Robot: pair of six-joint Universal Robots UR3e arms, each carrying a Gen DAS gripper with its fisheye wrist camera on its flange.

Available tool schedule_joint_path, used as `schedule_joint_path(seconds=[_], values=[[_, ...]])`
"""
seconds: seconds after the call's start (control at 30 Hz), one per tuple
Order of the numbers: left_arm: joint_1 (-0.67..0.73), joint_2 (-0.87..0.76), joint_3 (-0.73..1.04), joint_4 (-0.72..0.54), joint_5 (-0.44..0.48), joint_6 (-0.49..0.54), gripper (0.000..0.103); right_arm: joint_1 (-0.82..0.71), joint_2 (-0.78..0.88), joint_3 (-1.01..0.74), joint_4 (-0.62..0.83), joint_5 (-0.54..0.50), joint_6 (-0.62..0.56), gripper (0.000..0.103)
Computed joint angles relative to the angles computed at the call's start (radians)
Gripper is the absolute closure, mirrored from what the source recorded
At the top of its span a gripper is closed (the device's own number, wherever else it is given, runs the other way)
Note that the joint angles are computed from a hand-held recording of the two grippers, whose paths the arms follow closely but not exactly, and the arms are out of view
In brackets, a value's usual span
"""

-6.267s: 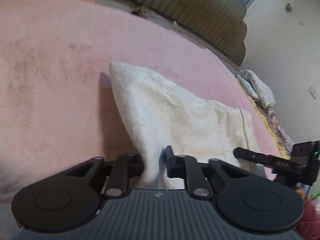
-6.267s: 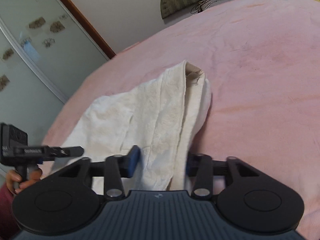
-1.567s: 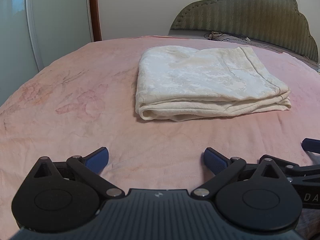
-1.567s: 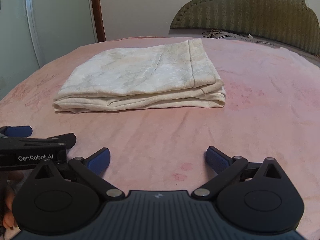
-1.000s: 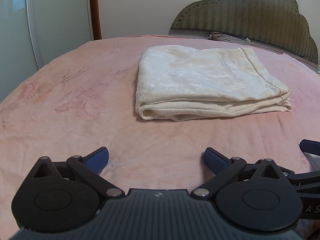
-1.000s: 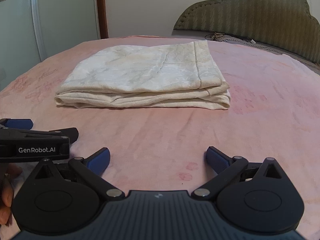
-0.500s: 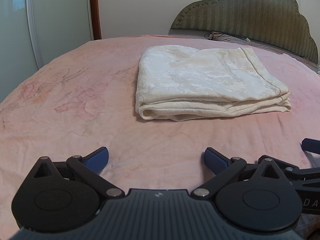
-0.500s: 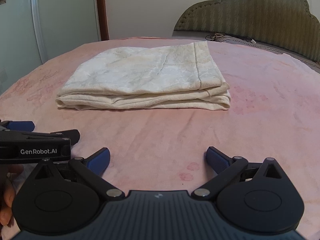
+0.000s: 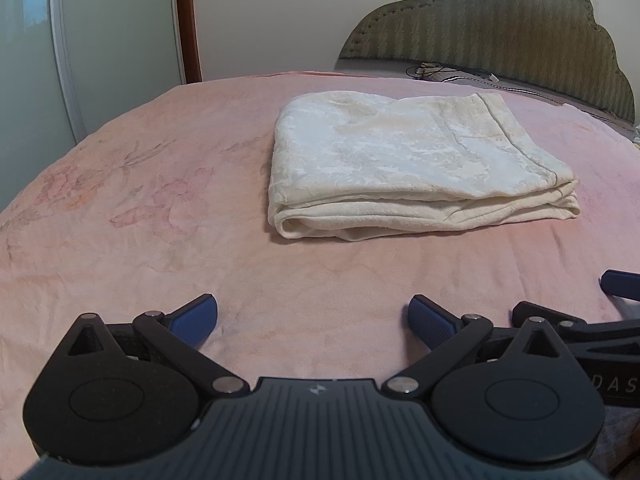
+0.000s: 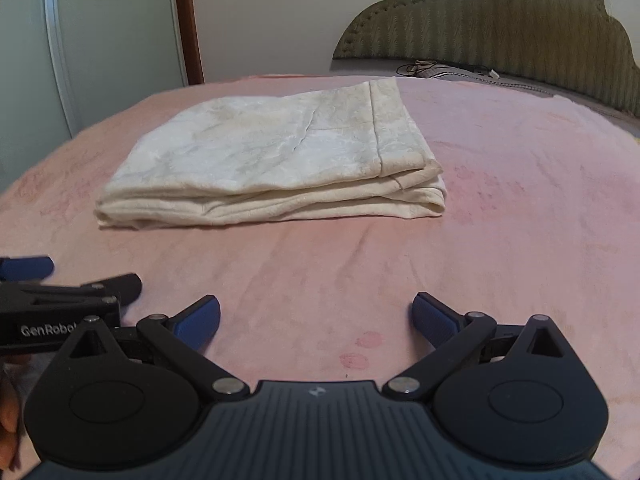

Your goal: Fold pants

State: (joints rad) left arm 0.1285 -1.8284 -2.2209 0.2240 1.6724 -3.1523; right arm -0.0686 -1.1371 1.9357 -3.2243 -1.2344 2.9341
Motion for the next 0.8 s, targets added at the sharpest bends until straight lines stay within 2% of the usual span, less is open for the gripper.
schedule_joint_path(seconds=[0.37, 0.53, 0.8], values=[[-0.006, 0.004, -0.003, -0.002, 0.004, -0.006, 0.0, -0.019, -0.005, 0.007, 0.002, 0.026, 0.002, 0.0], [-0.004, 0.003, -0.003, 0.0, 0.004, -0.004, 0.0, -0.01, -0.005, 0.025, -0.049, -0.019, 0.043, 0.0], [-0.004, 0.003, -0.005, 0.001, 0.002, -0.006, 0.0, -0.003, 0.002, 0.0, -0.007, -0.032, 0.038, 0.0]])
